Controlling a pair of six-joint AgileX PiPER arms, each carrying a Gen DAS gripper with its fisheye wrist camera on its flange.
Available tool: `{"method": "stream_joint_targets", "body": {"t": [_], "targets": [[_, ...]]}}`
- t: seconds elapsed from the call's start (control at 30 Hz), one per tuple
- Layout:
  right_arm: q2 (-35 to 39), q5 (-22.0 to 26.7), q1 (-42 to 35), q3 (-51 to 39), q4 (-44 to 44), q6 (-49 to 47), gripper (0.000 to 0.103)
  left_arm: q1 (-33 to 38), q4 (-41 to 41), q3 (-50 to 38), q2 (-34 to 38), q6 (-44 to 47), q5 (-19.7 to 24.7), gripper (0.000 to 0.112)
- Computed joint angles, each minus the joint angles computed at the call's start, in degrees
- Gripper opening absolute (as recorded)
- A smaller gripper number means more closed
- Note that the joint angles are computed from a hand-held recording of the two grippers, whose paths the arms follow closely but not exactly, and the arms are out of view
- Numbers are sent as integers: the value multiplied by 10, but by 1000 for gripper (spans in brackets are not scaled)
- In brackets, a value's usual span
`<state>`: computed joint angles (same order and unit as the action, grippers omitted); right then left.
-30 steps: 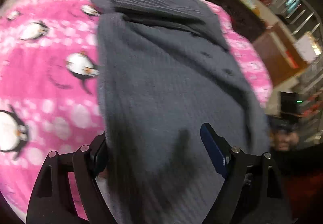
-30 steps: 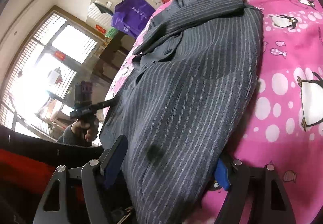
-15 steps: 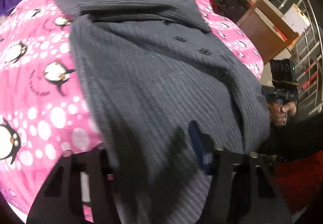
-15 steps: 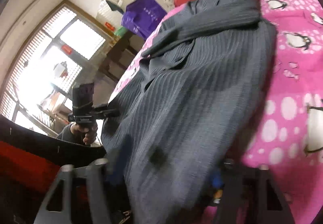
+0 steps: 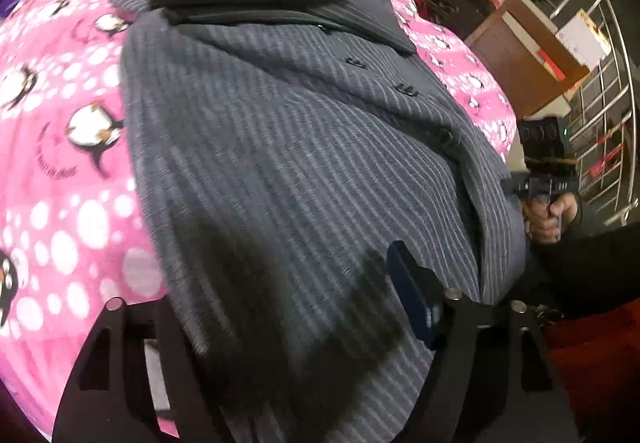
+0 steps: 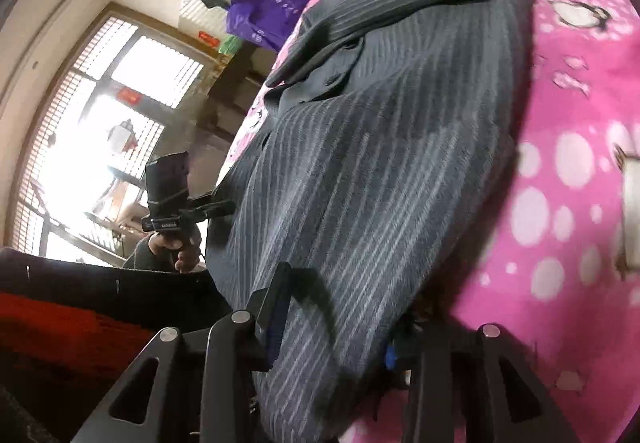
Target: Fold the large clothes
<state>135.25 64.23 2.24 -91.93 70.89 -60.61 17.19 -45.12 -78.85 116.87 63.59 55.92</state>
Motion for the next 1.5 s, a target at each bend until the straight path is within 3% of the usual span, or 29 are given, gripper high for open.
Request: {"method": "stream_joint_targets", "body": {"t": [0.13,0.2,0.27,0.33,0.5,0.57,0.63,0.67,0.83,0.93,1.03,1.17,1.33,1.5], "targets": [[23,-25,16,-36,18,20,37,-14,9,-1,-4,-15,-20,73],[19,-18,19,-32,26,10,38,-11,14,11,-14,-17,-40,57],[12,22,10,-17,32,-25,38,-3,22,26,-22,-18,-62,26],[1,34,6,2,29,-49,38,8,16,35,-25,-17,-72,14],[-16,-25,7,35,86,-85,38,9,4,28,-13,-7,-69,16],[-6,-23,20,7,72,-69,37,6,1,21,-9,-9,-61,23],[-18,-40,31,7,55,-81,24,7,-9,27,-15,-1,-58,22],[-26,-39,28,16,67,-104,14,10,-19,32,-19,7,-54,5],[-84,-12,-13,111,187,-226,8,71,-130,76,-56,72,-5,5],[-101,14,-43,157,221,-257,7,97,-155,104,-75,101,28,5],[-107,28,-60,194,241,-278,7,108,-162,135,-86,124,31,4],[-94,26,-65,195,225,-270,7,92,-151,128,-69,109,8,4],[-70,-8,-56,143,147,-188,7,49,-67,80,-37,39,-22,7],[-71,-16,-44,110,67,-152,15,32,-54,85,-43,43,-46,7]]}}
